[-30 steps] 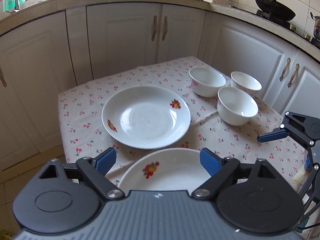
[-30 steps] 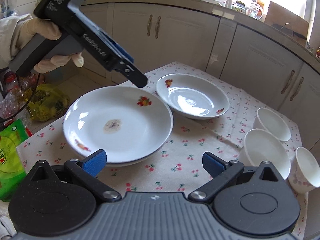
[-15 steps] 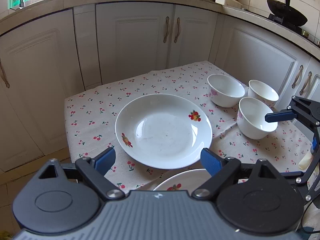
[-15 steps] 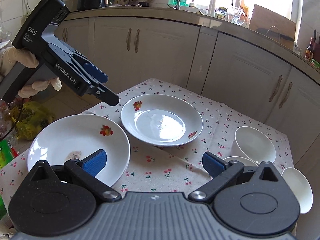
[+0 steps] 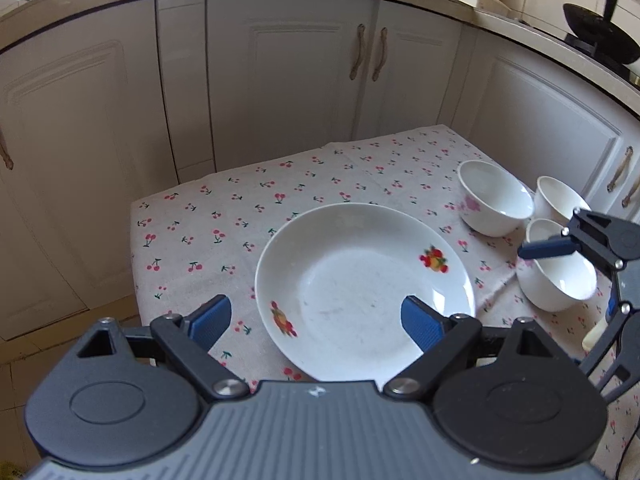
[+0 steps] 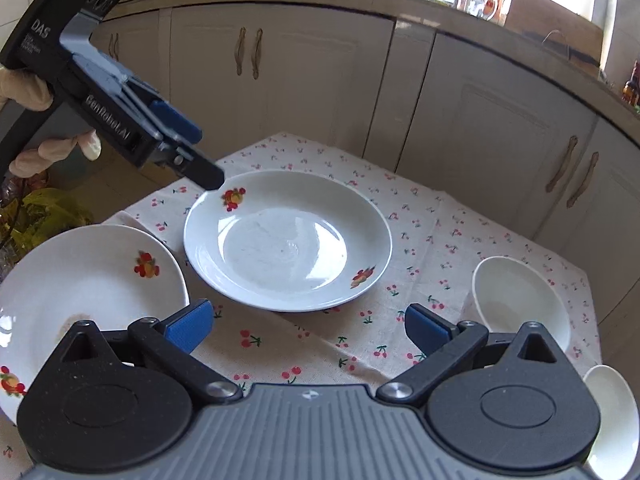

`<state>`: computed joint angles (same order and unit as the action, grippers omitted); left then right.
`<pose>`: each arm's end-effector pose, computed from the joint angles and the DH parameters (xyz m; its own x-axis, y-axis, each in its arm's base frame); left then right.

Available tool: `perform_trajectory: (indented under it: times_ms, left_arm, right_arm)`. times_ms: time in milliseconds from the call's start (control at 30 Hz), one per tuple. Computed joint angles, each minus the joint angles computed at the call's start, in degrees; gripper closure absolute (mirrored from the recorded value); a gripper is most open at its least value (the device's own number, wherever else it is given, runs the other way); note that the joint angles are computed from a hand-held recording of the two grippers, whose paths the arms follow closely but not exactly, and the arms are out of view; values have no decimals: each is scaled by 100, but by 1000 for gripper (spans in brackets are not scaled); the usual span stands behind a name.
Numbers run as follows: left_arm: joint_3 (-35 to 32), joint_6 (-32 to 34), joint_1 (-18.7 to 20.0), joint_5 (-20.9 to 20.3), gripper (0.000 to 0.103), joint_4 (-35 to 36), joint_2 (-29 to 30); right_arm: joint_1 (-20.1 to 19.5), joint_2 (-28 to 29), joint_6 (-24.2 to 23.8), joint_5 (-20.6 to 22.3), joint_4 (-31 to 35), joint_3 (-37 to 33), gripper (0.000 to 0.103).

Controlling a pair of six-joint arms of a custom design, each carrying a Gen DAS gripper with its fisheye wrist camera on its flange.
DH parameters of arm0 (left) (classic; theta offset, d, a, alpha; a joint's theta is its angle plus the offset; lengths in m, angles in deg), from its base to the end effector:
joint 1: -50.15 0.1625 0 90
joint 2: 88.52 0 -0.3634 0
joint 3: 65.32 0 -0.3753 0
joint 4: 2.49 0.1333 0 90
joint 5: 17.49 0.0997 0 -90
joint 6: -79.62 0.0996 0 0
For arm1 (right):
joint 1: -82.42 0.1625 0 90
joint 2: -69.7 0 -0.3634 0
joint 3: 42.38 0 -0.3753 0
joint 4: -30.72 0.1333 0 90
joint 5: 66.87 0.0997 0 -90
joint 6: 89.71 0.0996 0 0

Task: Organize plates and bowls
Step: 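Move the left gripper to the remaining fruit-decal plate and grasp its rim, then lift the grasped plate with the left gripper toward the plate stack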

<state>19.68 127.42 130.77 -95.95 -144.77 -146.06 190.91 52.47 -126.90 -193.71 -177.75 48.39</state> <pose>0.0437 -0.6757 0.2493 -0.5490 0.7150 -0.4329 0.8256 0.5446 -0.1475 0.2538 -0.5270 -0.0758 -0.5759 -0.2881 0.7651 -0.7188 0.6242 -0.3060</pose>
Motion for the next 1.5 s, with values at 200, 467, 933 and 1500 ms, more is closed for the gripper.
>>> perform_trajectory:
  times_ms: [200, 467, 933, 1500]
  left_arm:
    - [-546, -94, 21, 99, 11, 239, 482]
    - [-1467, -245, 1, 262, 13, 931, 1180]
    - [-2249, -389, -88, 468, 20, 1772, 1802]
    - [-2610, -298, -123, 524, 20, 2170, 2027]
  right_arm:
    - [-109, 121, 111, -8, 442, -271, 0]
    - [-171, 298, 136, 74, 788, -601, 1]
    - [-318, 181, 692, 359, 1180, -600, 1]
    - [-405, 16, 278, 338, 1856, -693, 8]
